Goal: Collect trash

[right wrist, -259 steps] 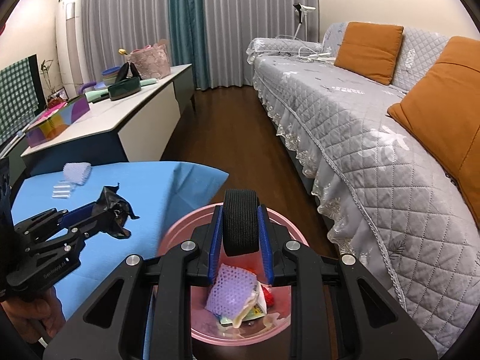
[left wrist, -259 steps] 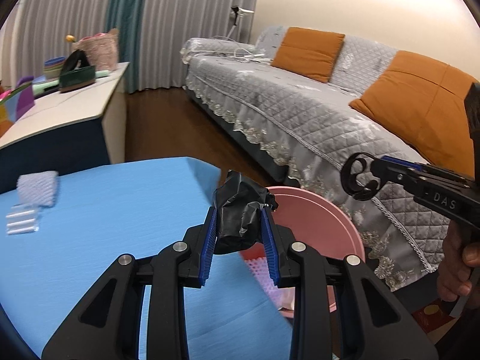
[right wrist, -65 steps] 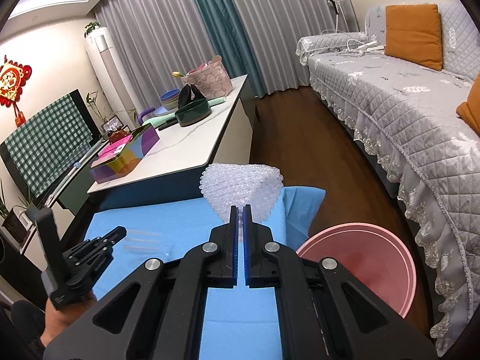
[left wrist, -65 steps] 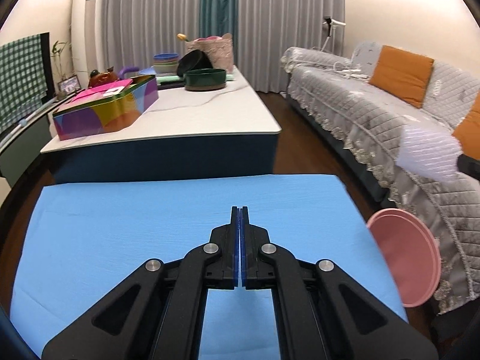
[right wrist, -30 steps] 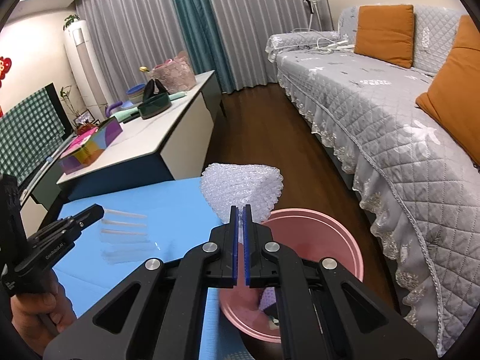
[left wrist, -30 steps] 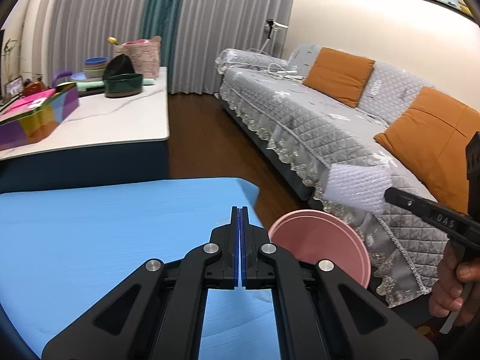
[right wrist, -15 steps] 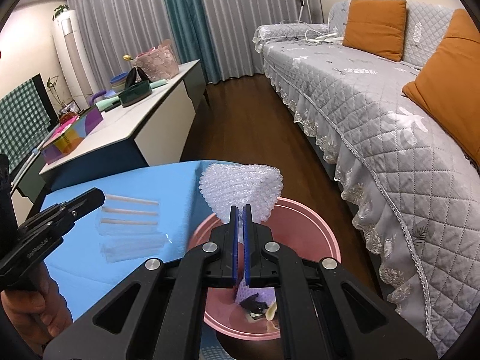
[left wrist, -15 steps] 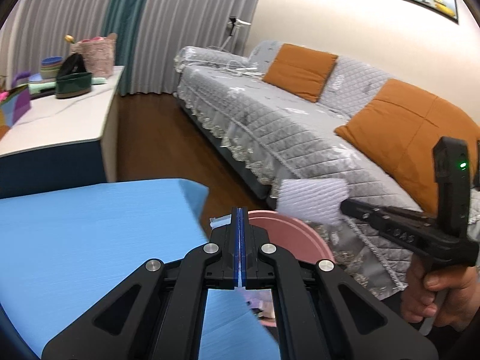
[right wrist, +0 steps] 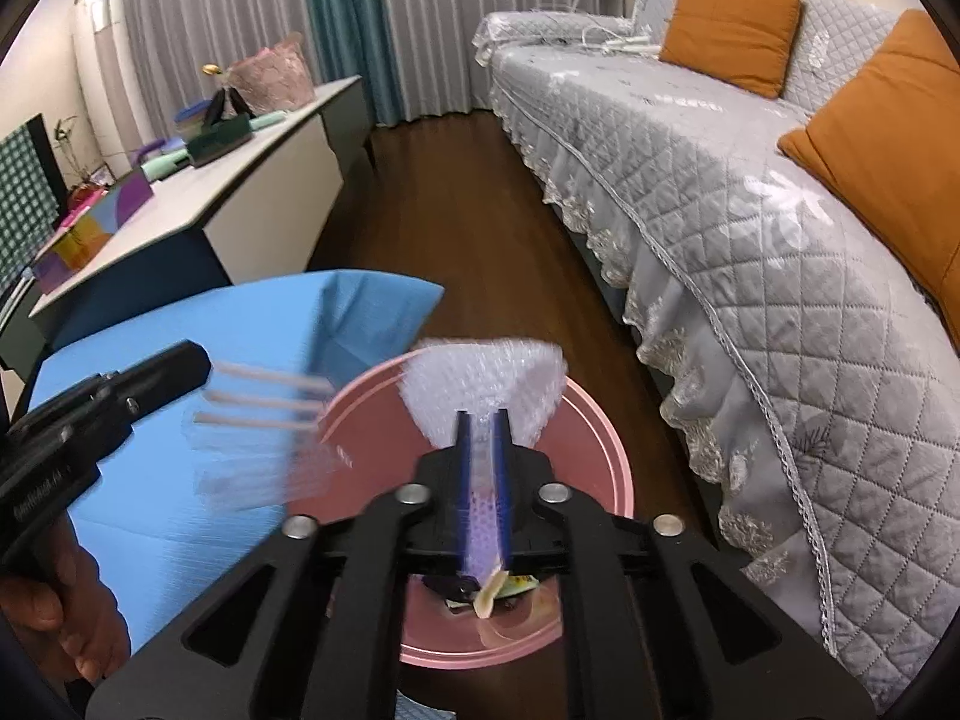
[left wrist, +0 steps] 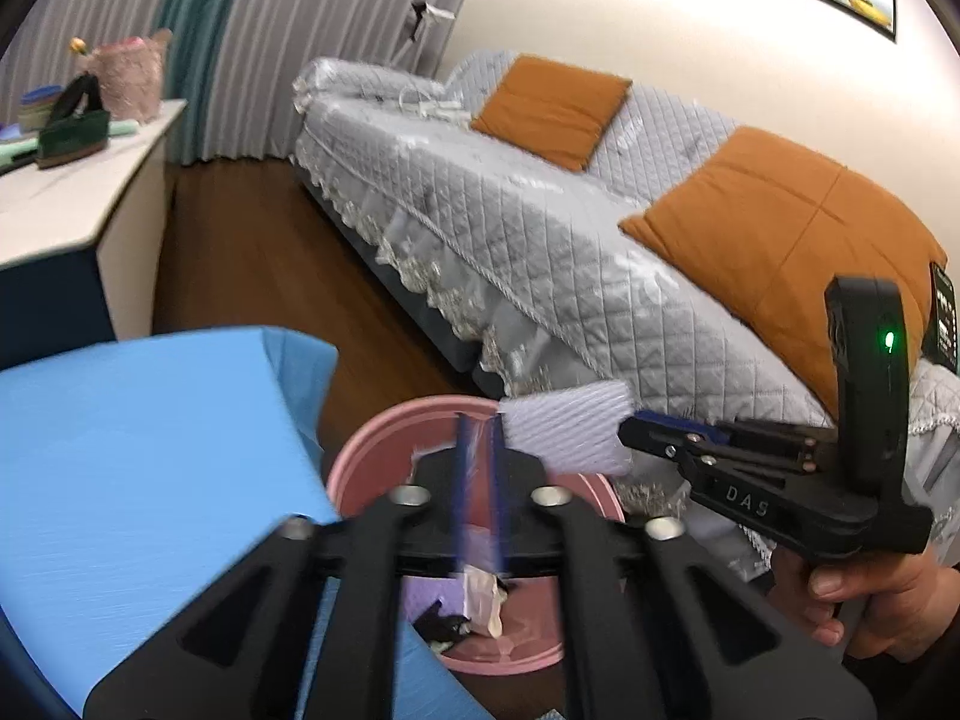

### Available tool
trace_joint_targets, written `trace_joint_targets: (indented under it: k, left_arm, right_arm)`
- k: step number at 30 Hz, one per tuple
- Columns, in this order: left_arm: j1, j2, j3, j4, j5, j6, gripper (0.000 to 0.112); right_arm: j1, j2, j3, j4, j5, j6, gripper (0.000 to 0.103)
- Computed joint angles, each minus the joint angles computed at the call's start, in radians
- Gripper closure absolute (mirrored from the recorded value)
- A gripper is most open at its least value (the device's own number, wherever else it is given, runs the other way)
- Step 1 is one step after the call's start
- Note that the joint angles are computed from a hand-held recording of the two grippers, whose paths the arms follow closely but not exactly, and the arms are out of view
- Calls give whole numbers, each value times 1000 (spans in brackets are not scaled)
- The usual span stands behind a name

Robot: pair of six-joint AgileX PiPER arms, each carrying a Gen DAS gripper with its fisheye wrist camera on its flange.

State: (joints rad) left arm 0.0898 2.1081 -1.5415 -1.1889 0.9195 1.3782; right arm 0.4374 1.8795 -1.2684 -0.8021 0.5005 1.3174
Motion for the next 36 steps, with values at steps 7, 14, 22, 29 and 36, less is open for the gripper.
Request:
trace_joint_targets:
  k: [7,14,22,29,36]
  left_arm:
    - [29,-51,59,-7,-30,44,69]
    - [111,-170,113,-5,-55,22,40]
    - [249,-357,161,64,-37,2,17]
    - [462,-475,311,46,61,154,17]
    - [626,-516,505,-28,10,329,17]
  right_arm:
    - [17,-22,4,-107,40,125,40]
    - [97,-81,-11,-305,167,366,7]
    - [224,-137,-36,-422,256,495,5]
    - [425,-136,-64,-435,434,524,5]
    - [575,-90,-95,-351,546,481,5]
